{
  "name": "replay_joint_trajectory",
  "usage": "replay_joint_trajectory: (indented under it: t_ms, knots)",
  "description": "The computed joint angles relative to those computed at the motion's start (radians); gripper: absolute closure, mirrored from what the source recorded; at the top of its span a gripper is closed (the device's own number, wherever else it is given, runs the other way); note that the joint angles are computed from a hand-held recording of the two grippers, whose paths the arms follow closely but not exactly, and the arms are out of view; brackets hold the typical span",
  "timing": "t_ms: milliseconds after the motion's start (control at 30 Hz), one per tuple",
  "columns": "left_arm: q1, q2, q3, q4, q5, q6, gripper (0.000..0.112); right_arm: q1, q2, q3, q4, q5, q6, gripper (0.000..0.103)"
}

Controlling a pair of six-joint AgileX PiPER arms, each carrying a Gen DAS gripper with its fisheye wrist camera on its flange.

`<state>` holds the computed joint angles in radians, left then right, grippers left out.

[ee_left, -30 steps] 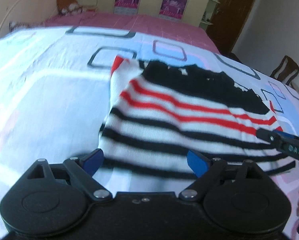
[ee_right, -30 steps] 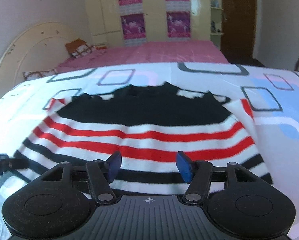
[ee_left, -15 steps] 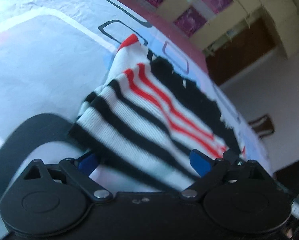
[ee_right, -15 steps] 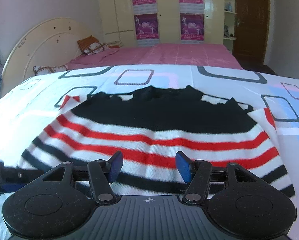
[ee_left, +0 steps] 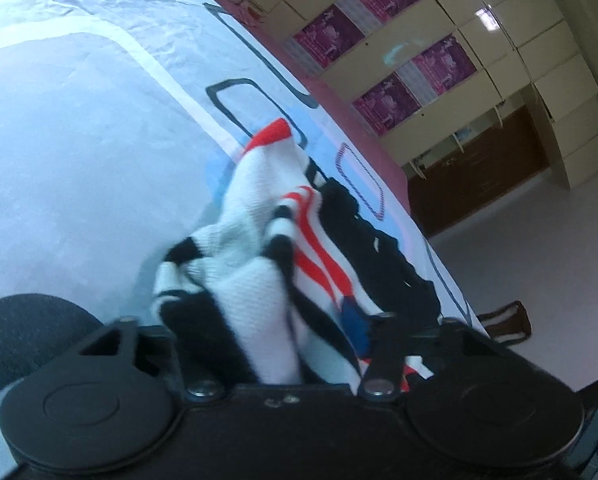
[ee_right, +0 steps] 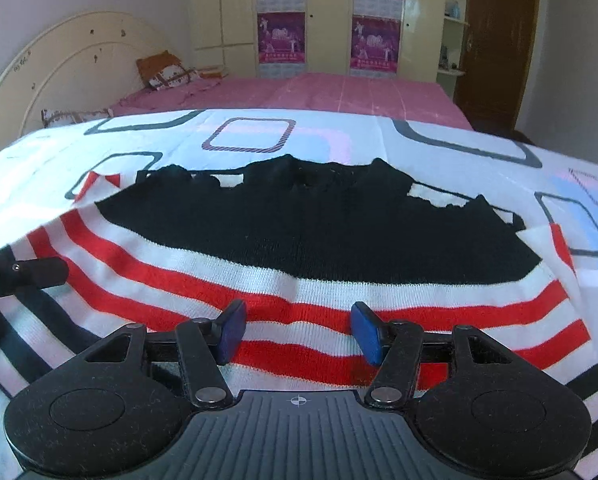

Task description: Fold small clothes

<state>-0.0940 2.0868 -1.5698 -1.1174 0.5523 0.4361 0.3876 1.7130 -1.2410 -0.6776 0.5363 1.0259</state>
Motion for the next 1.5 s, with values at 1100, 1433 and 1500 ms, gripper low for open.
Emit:
replay_joint_trajectory:
  t_ms: [1100,1433,1500]
  knots:
    - [-0.162,-0.149,0.052,0.275,-0.232,-0.241,0.093,-0.115,-0.005,0.016,0.218,-0.13,-0.303,0.044]
    - [-0.355,-0.134,-0.116,0.404,-0.215,-0.208,0.093,-0.293,-0.209,0.202,0.487,-0.219,-0.54,0.044]
    - [-0.408,-0.104,-0.164,0.411,-0.2,-0.172,0.093,-0.36,-0.268,0.252,0.592,-0.222,-0.651,0.044]
